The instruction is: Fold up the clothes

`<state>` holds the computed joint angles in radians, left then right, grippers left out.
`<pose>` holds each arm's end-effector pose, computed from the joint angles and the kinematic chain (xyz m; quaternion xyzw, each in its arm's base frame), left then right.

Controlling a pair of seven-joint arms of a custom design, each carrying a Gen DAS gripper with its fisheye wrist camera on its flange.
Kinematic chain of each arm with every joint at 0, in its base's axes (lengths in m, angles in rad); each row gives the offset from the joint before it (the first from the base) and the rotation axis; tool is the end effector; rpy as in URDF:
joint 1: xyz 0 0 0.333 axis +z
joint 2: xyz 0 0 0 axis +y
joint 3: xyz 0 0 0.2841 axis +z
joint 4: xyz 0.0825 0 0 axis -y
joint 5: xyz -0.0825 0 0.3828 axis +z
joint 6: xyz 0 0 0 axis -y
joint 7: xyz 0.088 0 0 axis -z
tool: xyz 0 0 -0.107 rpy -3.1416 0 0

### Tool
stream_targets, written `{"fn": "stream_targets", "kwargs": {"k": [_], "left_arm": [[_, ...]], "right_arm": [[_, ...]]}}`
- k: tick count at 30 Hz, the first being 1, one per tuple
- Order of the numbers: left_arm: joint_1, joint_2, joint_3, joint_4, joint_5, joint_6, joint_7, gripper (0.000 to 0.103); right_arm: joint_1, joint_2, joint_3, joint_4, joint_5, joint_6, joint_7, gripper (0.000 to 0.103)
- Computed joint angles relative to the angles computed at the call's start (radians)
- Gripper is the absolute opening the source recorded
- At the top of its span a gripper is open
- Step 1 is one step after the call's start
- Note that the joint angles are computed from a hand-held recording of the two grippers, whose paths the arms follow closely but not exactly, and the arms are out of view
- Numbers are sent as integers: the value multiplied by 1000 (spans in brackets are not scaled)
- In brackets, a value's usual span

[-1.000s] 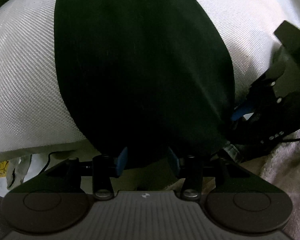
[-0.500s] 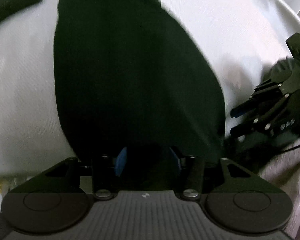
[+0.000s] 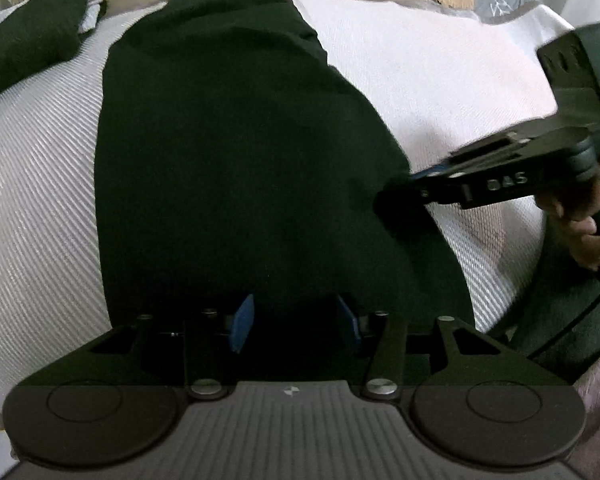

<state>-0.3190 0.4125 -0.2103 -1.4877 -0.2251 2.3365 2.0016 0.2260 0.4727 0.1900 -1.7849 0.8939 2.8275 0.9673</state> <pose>0.6158 -0.3380 0.4606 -0.3617 0.8965 -0.2517 0.0462 0.6339 0.2236 0.3138 -0.7151 0.5925 -0.0096 0.3709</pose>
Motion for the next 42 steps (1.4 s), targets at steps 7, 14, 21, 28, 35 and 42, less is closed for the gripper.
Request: {"fn": "stream_targets", "kwargs": {"k": [7, 14, 21, 28, 35, 42], "left_arm": [[-33, 53, 2, 52, 14, 86, -17, 51], [-116, 139, 59, 139, 183, 90, -105, 54], [-91, 170, 38, 183, 166, 72, -63, 55], [-76, 179, 36, 217, 135, 23, -48, 54], [-59, 204, 31, 269, 116, -29, -23, 53], [-47, 208, 29, 273, 90, -31, -25, 53]], "right_arm": [[-20, 55, -10, 126, -23, -47, -25, 10], [-70, -60, -16, 14, 5, -133, -59, 28], [-31, -294, -78, -217, -179, -232, -385, 39], [40, -318, -115, -259, -481, -296, -514, 37], [72, -241, -124, -184, -651, -316, -638, 29], [99, -200, -118, -146, -702, -335, -740, 27]]}}
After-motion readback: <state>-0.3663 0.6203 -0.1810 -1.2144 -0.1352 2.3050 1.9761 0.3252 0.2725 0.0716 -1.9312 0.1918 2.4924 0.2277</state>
